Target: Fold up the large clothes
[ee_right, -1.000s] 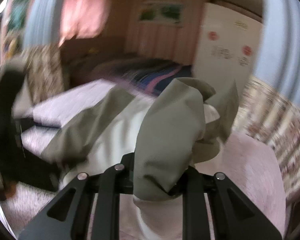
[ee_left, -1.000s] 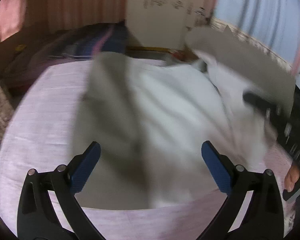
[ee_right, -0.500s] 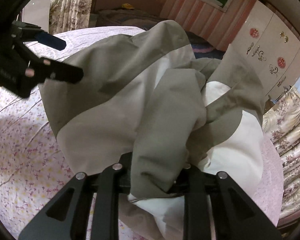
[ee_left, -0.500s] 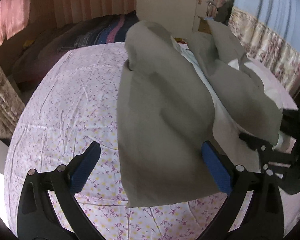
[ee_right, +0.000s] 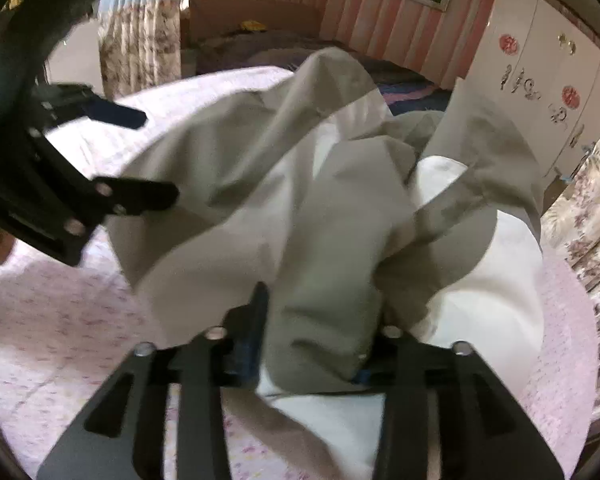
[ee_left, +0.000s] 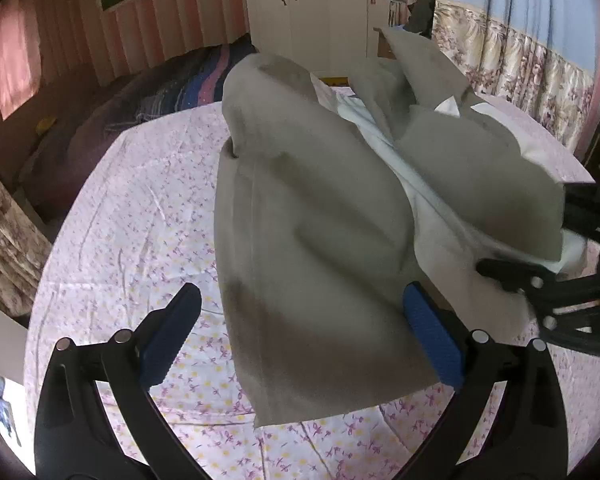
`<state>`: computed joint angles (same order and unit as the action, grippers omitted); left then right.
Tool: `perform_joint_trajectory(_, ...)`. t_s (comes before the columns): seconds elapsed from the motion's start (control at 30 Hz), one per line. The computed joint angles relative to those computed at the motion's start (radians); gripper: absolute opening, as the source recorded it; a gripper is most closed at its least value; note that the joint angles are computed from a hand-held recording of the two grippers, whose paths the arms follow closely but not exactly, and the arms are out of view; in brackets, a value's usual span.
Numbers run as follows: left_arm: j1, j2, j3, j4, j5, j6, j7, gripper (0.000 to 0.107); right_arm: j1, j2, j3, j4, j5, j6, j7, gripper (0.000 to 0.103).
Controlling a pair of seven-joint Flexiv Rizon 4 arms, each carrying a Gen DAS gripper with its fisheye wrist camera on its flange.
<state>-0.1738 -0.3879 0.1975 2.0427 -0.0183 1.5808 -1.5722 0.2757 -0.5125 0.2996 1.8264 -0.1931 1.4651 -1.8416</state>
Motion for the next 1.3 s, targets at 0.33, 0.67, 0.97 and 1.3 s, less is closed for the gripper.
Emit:
perform_joint_trajectory(0.33,-0.031,0.005,0.023,-0.035,0.049,-0.045,-0.026,0.100,-0.235,0.047,0.257,-0.038,0.251,-0.085,-0.182,0.064)
perform_joint_trajectory(0.67,0.014,0.028,-0.034,-0.034,0.051,-0.065,-0.014,0.100,-0.239,0.051,0.276,-0.032,0.437,-0.112,-0.362,0.079)
perform_joint_trajectory(0.97,0.024,0.017,-0.053,-0.076,0.036,-0.094,-0.002,0.100,-0.126,0.050,0.172,-0.037,0.416,-0.135,-0.400,0.092)
perform_joint_trajectory(1.3,0.034,-0.010,-0.053,-0.094,0.027,-0.120,-0.002,0.100,-0.101,0.115,0.114,-0.049,0.429,-0.183,-0.385,0.091)
